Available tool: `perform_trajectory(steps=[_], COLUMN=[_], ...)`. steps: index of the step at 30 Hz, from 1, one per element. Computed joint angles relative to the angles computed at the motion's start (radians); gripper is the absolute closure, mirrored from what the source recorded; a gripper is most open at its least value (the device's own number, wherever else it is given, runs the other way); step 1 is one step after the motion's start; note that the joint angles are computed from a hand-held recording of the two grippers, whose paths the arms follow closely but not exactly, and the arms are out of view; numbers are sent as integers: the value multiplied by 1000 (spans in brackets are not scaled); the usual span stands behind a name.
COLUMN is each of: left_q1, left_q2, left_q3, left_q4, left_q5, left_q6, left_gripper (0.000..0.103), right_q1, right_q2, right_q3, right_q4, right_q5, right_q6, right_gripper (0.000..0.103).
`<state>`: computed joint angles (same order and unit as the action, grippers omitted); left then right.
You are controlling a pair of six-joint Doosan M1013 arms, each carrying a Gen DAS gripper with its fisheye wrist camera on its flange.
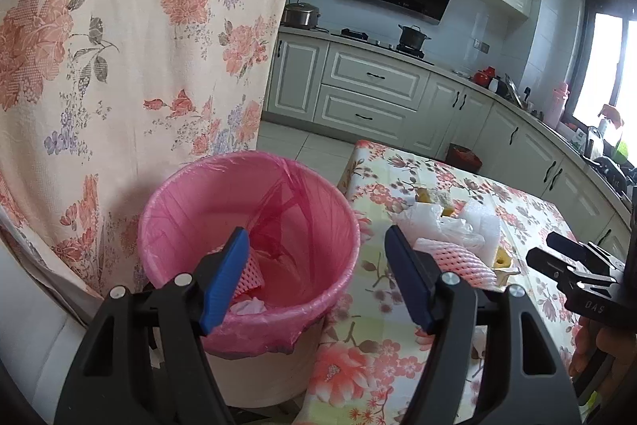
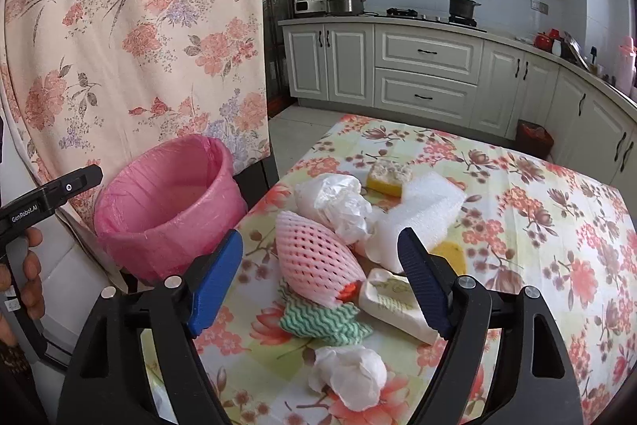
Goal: Collect trash
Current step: 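Move both tools back over the table toward the remaining trash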
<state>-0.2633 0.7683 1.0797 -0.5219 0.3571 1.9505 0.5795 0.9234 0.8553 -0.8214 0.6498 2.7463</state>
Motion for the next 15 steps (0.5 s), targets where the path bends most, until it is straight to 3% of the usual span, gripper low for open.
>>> perform_trajectory(steps=[7, 15], left_q1=[-15, -25], left_q2=[-6, -1], left_q3=[15, 16], left_q4=[-54, -76], left_q5=[9, 29], left_q6=[60, 94], left_gripper=[34, 33], right_q1=[0, 1], right_q2=[-39, -40], right_q3=[101, 141], right_q4=[-28, 30], right_q5=[-2, 1], right_q6=[82, 62], right_gripper=[25, 22])
